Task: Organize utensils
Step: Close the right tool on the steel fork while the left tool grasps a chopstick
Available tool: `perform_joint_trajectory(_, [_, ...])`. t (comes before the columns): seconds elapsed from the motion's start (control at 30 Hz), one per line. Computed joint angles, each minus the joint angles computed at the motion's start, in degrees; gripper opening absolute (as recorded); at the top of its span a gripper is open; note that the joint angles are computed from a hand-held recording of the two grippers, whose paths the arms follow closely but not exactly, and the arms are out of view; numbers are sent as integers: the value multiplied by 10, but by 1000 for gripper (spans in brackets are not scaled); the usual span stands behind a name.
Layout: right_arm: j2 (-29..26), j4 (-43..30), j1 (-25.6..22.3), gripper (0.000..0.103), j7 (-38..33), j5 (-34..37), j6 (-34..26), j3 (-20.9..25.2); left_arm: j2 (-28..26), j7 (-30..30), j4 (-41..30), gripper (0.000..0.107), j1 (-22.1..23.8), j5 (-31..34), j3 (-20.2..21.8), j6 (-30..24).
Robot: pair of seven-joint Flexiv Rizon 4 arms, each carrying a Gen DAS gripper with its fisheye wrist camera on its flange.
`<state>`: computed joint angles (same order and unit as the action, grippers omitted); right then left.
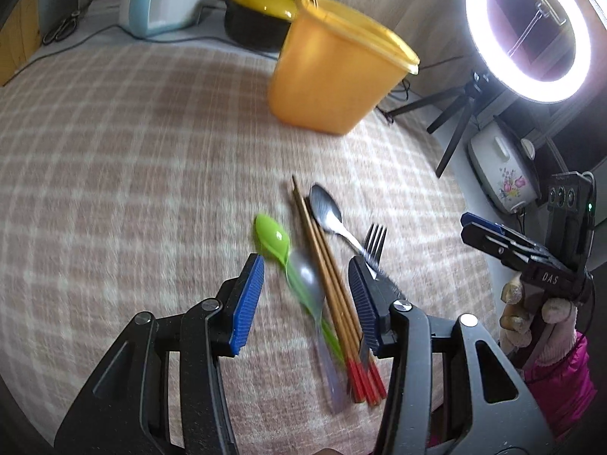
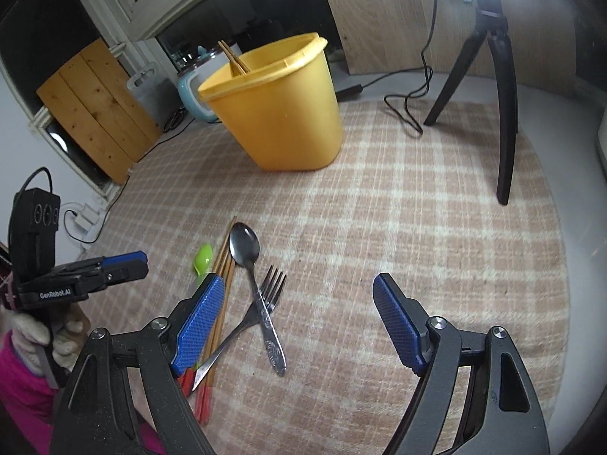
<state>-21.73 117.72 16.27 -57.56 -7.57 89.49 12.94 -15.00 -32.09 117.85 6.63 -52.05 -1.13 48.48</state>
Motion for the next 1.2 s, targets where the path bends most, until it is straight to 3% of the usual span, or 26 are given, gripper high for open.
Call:
perform_joint_trajectory(0.17, [-14,-12,-26,80,-16,22,-8,35,-1,-5,4,38,-2,12,0,-6])
perform_joint_trajectory(0.33, [-34,-38,-56,72,-46,51,-27,78,-11,-15,-4,36,-7,23,-4,-13])
perform_joint_trajectory(0.77, [-89,-104,-103,41,-133,156,-76,151,-46,-54,-33,32,-19,65,-18,1])
perform_joint_trajectory(1.2, [-110,-143,-107,29,-185,222,-102,158,-90,-99,-73,29,-18,110,-32,19])
